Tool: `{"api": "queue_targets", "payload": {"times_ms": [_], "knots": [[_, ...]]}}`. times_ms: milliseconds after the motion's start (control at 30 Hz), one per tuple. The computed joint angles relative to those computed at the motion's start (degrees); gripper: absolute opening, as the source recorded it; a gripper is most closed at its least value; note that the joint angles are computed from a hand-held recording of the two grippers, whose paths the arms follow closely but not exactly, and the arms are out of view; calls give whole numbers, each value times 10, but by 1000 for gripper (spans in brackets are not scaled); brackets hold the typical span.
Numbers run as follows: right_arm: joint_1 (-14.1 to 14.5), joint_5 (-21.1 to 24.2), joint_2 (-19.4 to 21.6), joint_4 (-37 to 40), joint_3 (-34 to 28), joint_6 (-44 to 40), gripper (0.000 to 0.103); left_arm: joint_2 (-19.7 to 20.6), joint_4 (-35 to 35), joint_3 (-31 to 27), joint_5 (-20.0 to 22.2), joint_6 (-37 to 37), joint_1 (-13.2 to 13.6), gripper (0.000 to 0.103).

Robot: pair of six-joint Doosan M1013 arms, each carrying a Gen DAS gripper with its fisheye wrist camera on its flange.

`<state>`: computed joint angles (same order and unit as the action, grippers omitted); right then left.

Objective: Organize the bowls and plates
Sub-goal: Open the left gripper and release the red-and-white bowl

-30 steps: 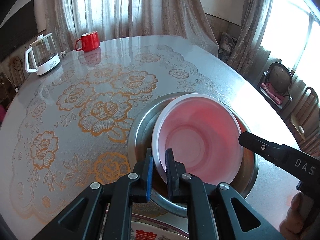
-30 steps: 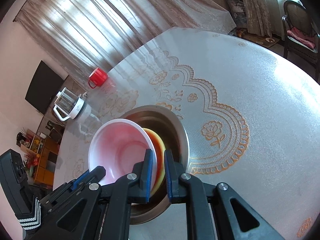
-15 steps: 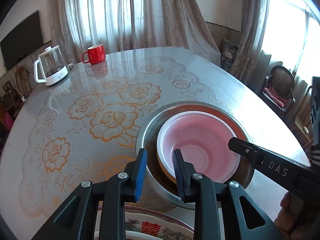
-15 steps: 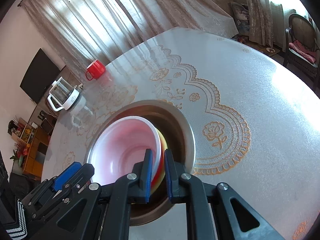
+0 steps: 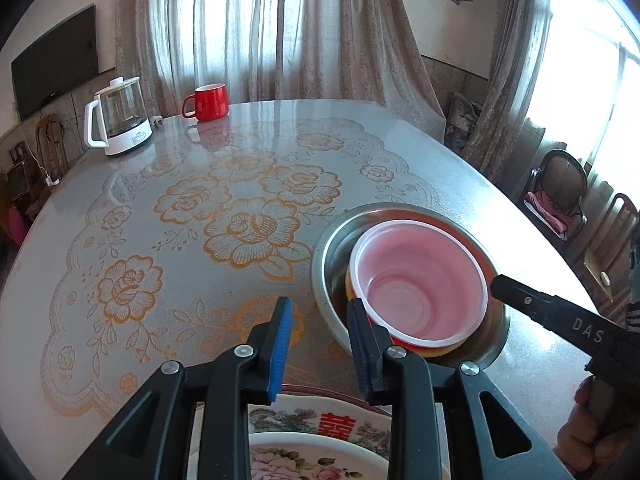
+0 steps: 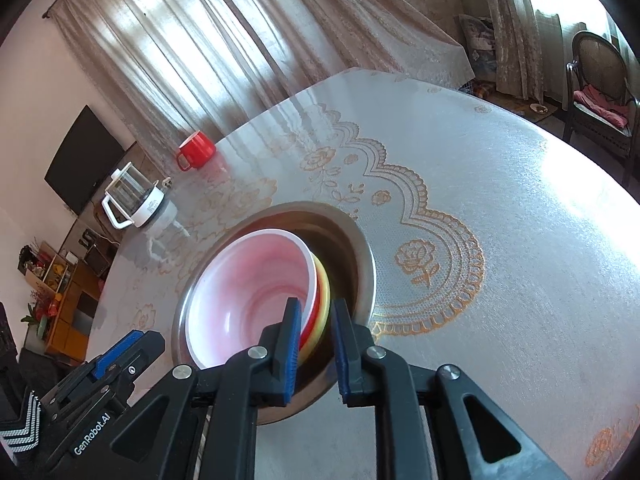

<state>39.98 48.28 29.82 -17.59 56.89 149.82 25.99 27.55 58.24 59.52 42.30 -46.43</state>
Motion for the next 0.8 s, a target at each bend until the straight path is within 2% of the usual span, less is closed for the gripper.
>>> {"api": "queue_targets", "payload": {"times_ms": [100,300,500,600,700,767,800], "knots": [[1,-21,-14,-22,21,27,16,-9,-7,13,-3,-9,7,29],[3,-22,-30,-49,44,62,21,-25,12,41,-6,-35,12,31],[9,-17,-38,-61,57,59,24,-39,31,68,-15,-45,10,35],[8,-32,-42,-54,68,63,26,-39,4,68,-24,-30,15,36],[1,-72,-52,-35,90,77,28,-39,-23,66,-37,-15,20,37],[-1,-89,-56,-29,99,84,28,-39,-79,64,-56,10,30,40],[-6,-117,-61,-10,112,81,29,-40,-111,65,-69,24,36,41]]}}
